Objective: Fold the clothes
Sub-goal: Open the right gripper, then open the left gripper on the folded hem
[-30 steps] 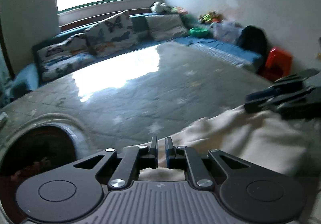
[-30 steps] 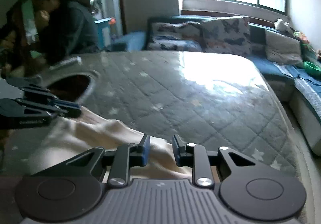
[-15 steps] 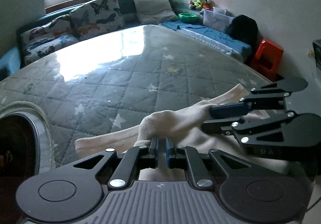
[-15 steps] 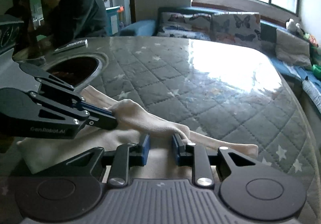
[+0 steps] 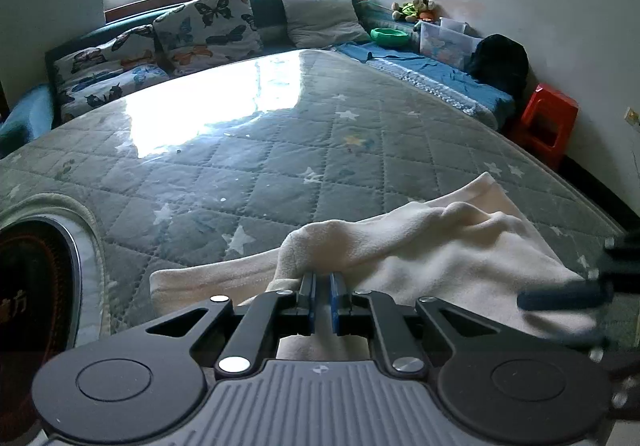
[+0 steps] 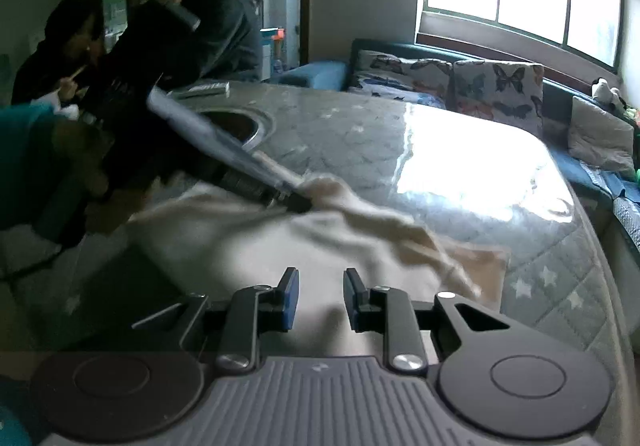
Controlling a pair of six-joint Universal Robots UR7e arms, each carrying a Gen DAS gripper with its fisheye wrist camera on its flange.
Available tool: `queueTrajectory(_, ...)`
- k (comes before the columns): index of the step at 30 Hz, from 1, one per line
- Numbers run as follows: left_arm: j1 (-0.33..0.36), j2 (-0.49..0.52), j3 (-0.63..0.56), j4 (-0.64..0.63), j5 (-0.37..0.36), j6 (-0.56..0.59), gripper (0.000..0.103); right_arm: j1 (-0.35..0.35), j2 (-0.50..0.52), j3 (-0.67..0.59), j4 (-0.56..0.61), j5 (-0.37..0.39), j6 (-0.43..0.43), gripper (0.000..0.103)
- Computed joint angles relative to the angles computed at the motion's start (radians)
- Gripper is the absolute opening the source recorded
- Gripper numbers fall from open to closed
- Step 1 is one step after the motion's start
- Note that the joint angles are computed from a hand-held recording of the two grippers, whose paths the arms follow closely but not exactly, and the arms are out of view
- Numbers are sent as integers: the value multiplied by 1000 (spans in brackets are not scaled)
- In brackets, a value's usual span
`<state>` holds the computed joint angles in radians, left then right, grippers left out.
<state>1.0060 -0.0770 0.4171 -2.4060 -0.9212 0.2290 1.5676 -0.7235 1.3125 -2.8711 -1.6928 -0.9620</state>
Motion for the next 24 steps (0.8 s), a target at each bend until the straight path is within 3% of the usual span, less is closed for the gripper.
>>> queueTrajectory(14,-3,14,-19,4,14,-10,9,-48,-56,72,-64,70,130,33)
queueTrajectory(19,-3,17,-24,7,14,-16,9,-38,-14,4,-89,71,138,34)
queueTrajectory(24,-3,13,-18,7,11,-23,9,-36,64,-123,-29,19,202,34)
